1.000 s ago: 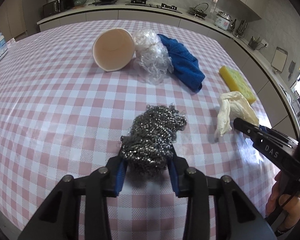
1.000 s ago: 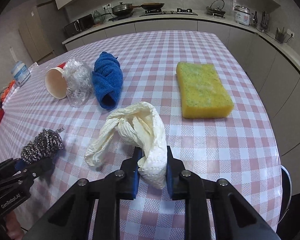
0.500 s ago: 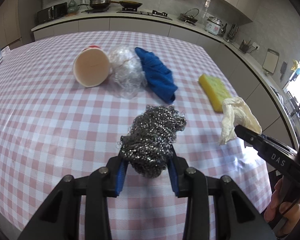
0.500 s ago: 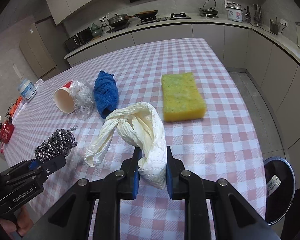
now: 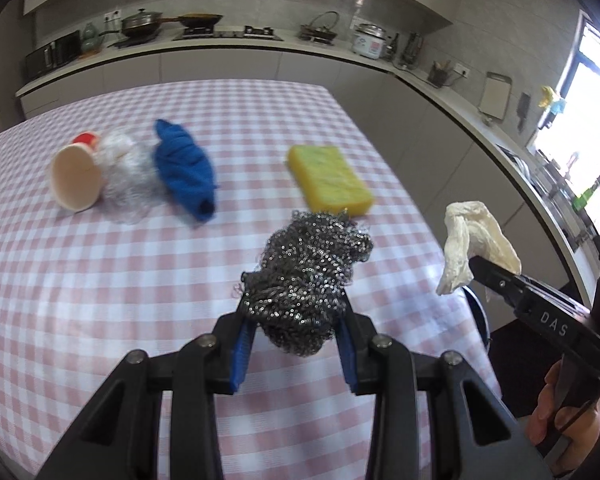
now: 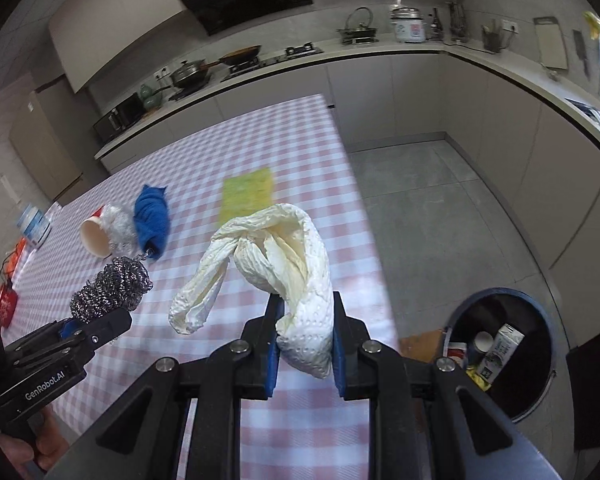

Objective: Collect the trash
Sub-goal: 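Carry the steel scrubber and white tissue over the black bin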

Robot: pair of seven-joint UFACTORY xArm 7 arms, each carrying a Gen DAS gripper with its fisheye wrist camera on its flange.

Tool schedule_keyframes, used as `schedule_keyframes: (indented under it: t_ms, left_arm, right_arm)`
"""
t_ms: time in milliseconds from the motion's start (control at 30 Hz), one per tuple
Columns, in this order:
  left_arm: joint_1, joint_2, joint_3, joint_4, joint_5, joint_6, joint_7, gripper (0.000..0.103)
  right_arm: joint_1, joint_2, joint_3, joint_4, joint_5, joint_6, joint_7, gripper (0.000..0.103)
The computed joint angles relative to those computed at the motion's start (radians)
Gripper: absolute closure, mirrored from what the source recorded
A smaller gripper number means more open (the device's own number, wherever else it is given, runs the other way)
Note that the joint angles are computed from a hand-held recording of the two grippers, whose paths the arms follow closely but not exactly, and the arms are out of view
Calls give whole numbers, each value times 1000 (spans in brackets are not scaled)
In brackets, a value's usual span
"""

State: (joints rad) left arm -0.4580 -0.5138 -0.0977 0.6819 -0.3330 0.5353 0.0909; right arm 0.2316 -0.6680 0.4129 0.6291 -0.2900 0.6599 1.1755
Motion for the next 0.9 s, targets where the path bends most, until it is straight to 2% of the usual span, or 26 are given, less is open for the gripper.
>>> schedule_keyframes:
  t_ms: [200,433,900]
  left_arm:
    - [-74,40,-43,39,-32,-13,5,65]
    - [-151,111,-97,106,-55,-27,2,65]
    - [-244,290,-206,266,-41,-39,-47,65]
  right_arm:
    - [22,-207,-43,-108,47,119,-5,80]
    - [20,-458,-72,-199,96,301,-39,80]
    - [-35,-915,-143,-333,155,655,-171,80]
